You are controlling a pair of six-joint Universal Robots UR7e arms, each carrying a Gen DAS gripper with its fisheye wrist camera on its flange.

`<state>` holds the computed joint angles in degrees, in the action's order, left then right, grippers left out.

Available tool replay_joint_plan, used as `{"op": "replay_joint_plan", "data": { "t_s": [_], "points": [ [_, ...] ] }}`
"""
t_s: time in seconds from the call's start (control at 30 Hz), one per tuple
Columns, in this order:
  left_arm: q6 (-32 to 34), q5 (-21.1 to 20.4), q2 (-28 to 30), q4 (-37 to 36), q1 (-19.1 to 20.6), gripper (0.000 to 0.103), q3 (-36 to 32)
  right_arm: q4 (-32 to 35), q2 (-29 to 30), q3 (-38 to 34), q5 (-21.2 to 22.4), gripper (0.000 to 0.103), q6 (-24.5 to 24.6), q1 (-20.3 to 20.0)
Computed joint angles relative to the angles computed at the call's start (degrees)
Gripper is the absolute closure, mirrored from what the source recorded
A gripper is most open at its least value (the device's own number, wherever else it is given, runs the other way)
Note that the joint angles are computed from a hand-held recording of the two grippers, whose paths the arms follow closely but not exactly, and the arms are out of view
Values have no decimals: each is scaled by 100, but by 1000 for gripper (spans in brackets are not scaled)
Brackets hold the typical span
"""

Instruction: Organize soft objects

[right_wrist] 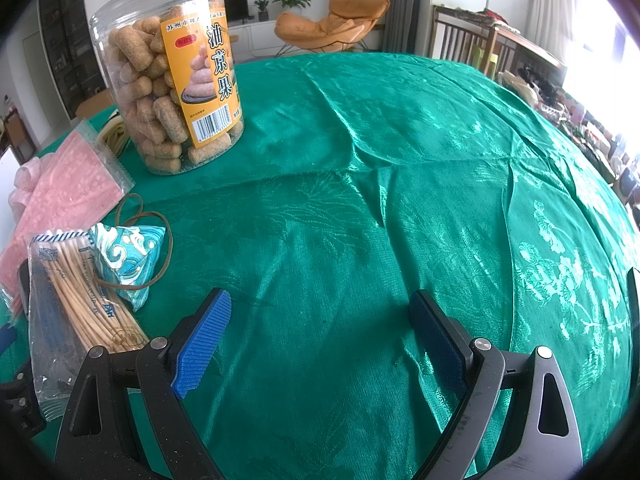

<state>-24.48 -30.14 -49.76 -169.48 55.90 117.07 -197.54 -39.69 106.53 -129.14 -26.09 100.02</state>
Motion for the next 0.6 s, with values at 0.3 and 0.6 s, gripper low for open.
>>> {"op": "replay_joint_plan", "data": {
  "t_s": [0.3,0.6],
  "points": [
    [-11,-3,8,-7,-6,0,2,-71,86,-64,-192,10,161,61],
    [-60,21,17,63,-21,0,-21,345,-72,22,244,11,-357,42]
  ]
}}
